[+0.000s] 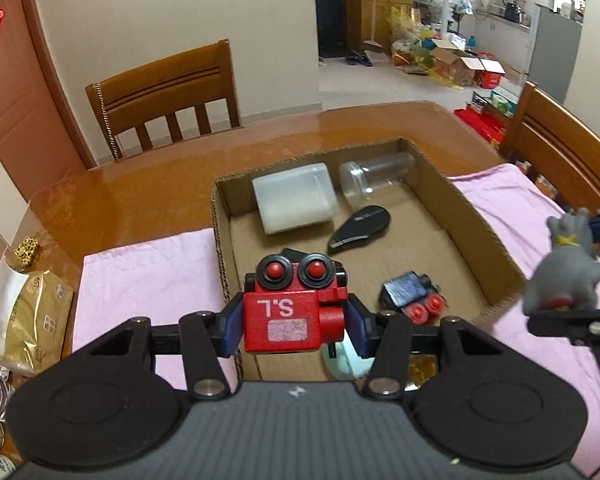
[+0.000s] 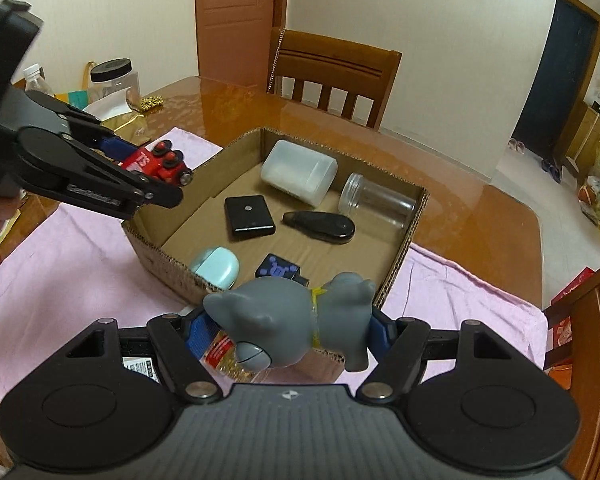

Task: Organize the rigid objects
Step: 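Carry the red car and grey dog into the box and release both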

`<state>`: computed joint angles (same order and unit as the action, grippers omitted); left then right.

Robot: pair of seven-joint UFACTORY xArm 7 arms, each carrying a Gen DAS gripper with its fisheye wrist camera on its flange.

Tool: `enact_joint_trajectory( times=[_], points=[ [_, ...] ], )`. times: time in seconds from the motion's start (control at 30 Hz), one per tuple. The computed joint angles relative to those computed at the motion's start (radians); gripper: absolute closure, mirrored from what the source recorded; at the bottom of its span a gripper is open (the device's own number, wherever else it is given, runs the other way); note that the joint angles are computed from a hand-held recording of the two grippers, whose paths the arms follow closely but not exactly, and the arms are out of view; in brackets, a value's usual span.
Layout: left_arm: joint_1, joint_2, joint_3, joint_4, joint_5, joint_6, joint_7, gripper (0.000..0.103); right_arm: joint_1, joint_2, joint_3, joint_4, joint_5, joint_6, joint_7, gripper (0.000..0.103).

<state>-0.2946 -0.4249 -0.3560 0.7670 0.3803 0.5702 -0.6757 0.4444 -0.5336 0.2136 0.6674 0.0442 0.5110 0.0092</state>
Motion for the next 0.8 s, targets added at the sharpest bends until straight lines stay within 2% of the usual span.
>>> enact_joint_trajectory(
  times=[0.03, 0.07, 0.1, 0.13, 0.2, 0.27, 0.4, 0.5, 0.8],
  points=[
    [0.016, 0.004, -0.010, -0.003, 0.021, -0.011, -0.021, 0.048, -0.004, 0.007, 0.003, 0.006, -0.005, -0.001, 0.002, 0.026],
    [0.026, 0.006, -0.016, -0.005, 0.033, -0.012, -0.039, 0.030, -0.007, 0.015, 0.005, 0.011, -0.010, -0.003, 0.003, 0.026],
    [0.031, 0.008, -0.021, -0.003, 0.037, -0.004, -0.057, 0.005, -0.010, 0.021, 0.006, 0.016, -0.013, -0.005, 0.004, 0.026],
    [0.034, -0.001, -0.023, -0.009, 0.042, -0.002, -0.075, 0.001, -0.012, 0.029, 0.008, 0.022, -0.016, -0.007, 0.006, 0.026],
    [0.040, -0.030, -0.024, -0.036, 0.060, -0.032, -0.104, 0.001, -0.017, 0.046, 0.009, 0.035, -0.021, -0.011, 0.011, 0.026],
    [0.041, -0.045, -0.024, -0.045, 0.054, -0.023, -0.115, 0.001, -0.017, 0.064, 0.006, 0.047, -0.021, -0.015, 0.010, 0.026],
    [0.031, -0.118, -0.008, -0.095, 0.006, -0.036, -0.140, 0.001, -0.024, 0.101, 0.005, 0.075, -0.029, -0.018, 0.009, 0.026],
    [0.040, -0.194, -0.022, -0.136, -0.014, -0.036, -0.173, 0.001, -0.040, 0.144, 0.010, 0.109, -0.046, -0.022, 0.019, 0.026],
    [0.058, -0.363, -0.088, -0.197, -0.025, 0.055, -0.214, 0.001, -0.084, 0.333, 0.024, 0.268, -0.137, -0.024, 0.089, 0.026]
  ],
)
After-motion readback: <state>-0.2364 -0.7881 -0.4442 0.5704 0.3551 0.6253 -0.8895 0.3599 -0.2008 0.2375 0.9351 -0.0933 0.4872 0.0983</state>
